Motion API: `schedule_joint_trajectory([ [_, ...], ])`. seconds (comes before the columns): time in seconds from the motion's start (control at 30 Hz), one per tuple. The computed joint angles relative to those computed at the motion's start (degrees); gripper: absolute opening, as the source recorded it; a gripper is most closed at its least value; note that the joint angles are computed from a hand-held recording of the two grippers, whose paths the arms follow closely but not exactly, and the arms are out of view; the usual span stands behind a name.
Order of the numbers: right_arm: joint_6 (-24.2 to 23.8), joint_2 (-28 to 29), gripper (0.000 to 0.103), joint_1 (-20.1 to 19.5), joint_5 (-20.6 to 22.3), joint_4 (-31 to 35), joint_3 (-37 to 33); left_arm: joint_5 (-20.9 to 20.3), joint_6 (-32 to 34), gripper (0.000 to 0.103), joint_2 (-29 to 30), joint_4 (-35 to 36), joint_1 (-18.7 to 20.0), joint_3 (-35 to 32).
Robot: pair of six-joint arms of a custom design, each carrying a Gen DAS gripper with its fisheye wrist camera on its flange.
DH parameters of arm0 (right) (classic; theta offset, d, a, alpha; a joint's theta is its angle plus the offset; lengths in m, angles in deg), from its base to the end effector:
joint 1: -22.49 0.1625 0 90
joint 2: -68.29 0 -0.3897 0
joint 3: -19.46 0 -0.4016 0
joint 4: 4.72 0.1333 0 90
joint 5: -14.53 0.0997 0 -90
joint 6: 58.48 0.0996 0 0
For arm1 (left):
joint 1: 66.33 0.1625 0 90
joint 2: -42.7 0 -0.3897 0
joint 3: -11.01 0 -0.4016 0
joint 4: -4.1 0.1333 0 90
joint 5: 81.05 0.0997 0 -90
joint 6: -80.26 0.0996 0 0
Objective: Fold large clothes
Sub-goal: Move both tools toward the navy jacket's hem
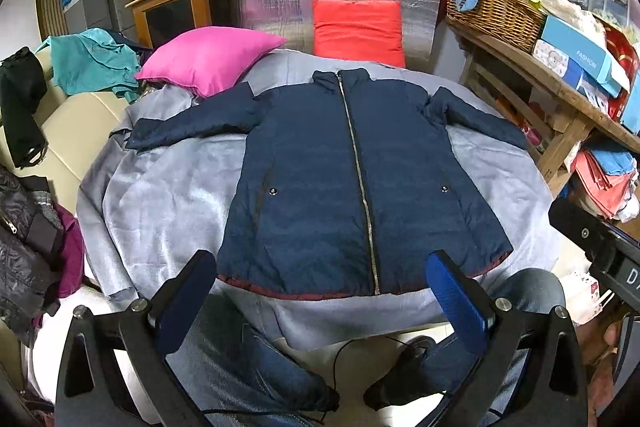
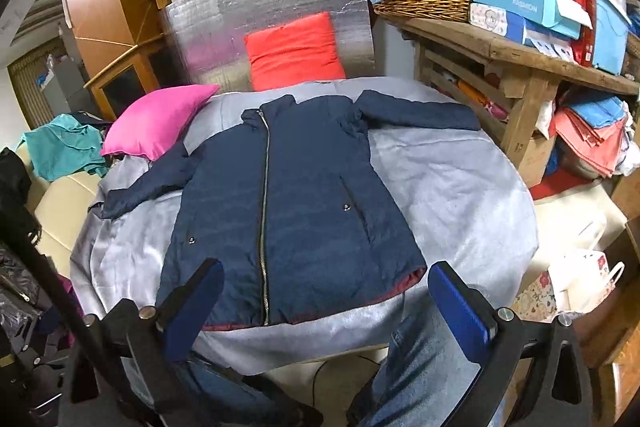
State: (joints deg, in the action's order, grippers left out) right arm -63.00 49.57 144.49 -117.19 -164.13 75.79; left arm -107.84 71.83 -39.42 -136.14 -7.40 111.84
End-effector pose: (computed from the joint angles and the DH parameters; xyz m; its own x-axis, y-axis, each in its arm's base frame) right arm 0.4867 -0.6524 0.0318 -0.7808 -0.1546 0.6054 -0.5135 0.7108 -0.4807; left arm -0.0895 -0.5791 0.4336 -0.6847 -0.2725 -0.6760 0.3432 0.6977 -0.6288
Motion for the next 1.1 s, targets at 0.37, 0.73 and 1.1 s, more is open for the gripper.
schedule_joint_trajectory([
  [0.37,-0.36,3.16,0.103,-0.58,-1.24,3.06,-5.24,-0.76,-0.37,0.103,2.35,1.56,1.26,-2.91],
  [0.73,-4.54,7.68,0.103,-0.63,1.14,5.33,-11.7,4.18,-1.53,0.103,3.17,-0.52,1.91,-3.71],
  [1.1,-10.98,18.93,0.103,-0.61,3.13,8.71,-30.58,8.5,4.53,0.103,7.64,-8.44,4.32,-8.65],
])
